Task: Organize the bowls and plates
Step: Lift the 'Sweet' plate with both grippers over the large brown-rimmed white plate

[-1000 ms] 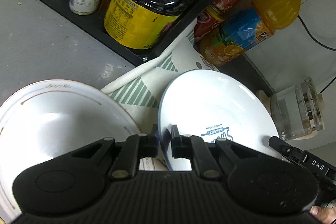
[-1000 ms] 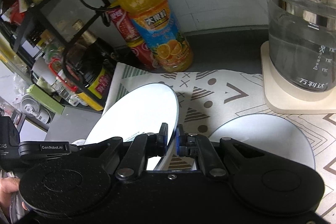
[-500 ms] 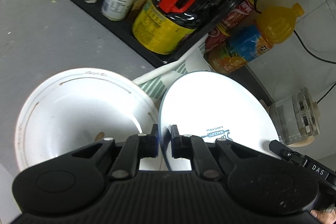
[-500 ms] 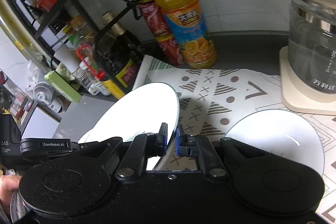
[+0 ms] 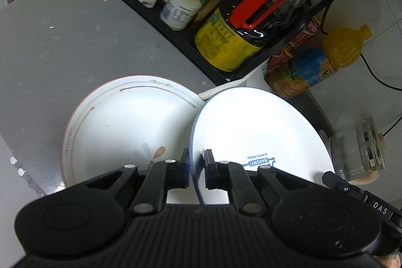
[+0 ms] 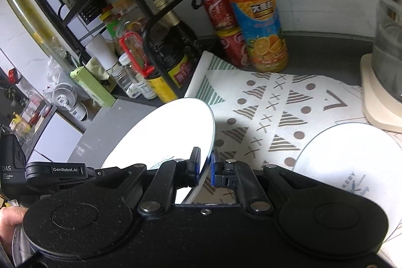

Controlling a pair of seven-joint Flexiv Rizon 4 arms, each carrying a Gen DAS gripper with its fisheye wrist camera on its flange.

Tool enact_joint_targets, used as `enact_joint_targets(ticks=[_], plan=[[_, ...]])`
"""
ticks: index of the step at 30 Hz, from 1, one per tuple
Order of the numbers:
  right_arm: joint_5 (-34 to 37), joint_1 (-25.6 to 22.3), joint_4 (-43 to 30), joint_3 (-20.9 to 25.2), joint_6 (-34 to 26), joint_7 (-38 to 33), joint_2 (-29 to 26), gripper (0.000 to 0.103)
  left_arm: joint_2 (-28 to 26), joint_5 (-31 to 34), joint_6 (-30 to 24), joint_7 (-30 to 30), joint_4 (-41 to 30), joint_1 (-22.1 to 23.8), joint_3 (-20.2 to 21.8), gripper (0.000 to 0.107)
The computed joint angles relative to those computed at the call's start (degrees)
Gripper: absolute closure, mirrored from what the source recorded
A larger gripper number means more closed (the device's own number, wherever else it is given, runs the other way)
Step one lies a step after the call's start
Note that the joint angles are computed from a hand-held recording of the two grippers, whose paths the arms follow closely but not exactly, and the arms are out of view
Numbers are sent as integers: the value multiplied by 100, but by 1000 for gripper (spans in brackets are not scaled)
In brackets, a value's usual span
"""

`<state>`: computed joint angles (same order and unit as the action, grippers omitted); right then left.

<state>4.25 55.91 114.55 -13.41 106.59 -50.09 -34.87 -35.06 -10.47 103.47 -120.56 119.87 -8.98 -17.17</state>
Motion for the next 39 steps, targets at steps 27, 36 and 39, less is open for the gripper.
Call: enact_joint_targets(ticks=[27, 36, 39], plan=[[-509, -28, -359, 242, -330, 383, -320, 94, -13, 285, 195, -445, 570, 481, -98, 98], [-662, -168, -534, 411, -419, 614, -418, 95, -39, 206, 14, -325, 532, 435, 31, 96], [-644, -152, -586, 406, -410, 756, -465, 94, -74, 205, 6, -308, 555, 537, -43, 95]])
